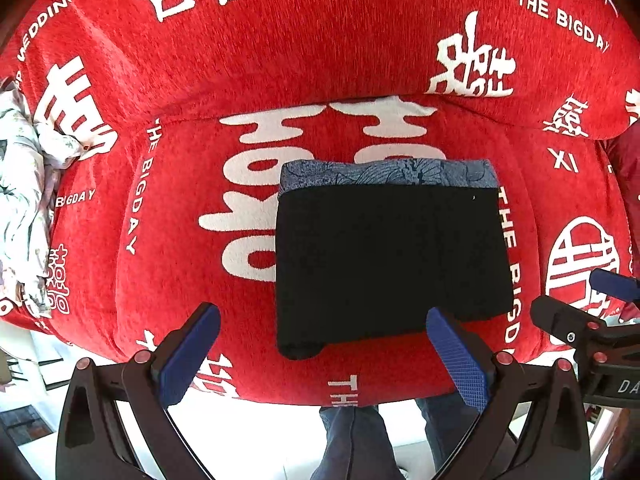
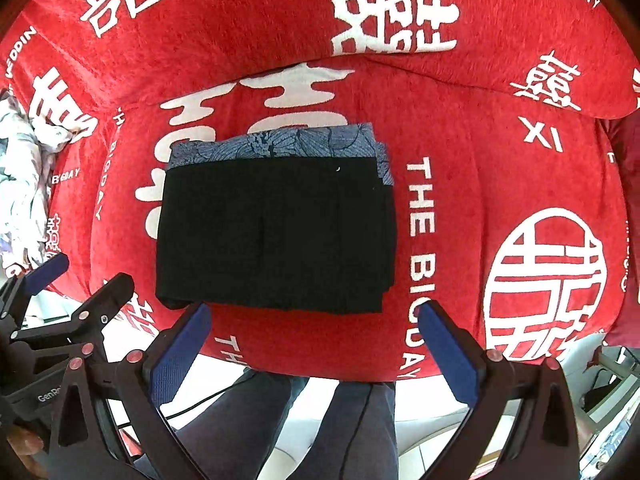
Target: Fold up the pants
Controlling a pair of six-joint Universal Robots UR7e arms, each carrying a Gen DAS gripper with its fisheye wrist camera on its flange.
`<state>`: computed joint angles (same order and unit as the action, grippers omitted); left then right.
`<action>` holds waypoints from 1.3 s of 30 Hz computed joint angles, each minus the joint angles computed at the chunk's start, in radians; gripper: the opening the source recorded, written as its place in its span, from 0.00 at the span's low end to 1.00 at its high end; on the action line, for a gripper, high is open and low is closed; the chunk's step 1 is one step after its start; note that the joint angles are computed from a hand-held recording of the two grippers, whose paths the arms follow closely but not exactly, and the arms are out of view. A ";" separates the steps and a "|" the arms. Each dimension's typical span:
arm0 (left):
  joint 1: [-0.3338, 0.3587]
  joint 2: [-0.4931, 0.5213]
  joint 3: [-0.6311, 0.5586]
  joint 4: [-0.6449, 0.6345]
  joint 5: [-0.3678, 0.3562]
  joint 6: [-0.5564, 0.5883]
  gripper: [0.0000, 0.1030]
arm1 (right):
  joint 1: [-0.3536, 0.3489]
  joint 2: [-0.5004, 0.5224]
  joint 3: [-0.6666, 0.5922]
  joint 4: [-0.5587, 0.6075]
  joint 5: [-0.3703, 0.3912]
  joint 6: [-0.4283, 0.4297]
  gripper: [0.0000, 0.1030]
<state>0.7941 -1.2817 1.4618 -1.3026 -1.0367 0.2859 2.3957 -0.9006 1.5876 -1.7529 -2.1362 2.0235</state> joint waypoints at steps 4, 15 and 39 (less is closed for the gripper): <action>0.000 -0.003 -0.007 0.005 -0.005 -0.001 1.00 | 0.006 0.008 -0.024 0.043 0.001 0.024 1.00; -0.019 -0.044 0.023 -0.038 0.011 0.040 1.00 | 0.025 0.029 -0.062 0.097 -0.007 0.063 1.00; -0.022 -0.050 0.026 -0.021 0.007 0.037 1.00 | 0.037 0.075 -0.142 0.226 0.000 0.111 1.00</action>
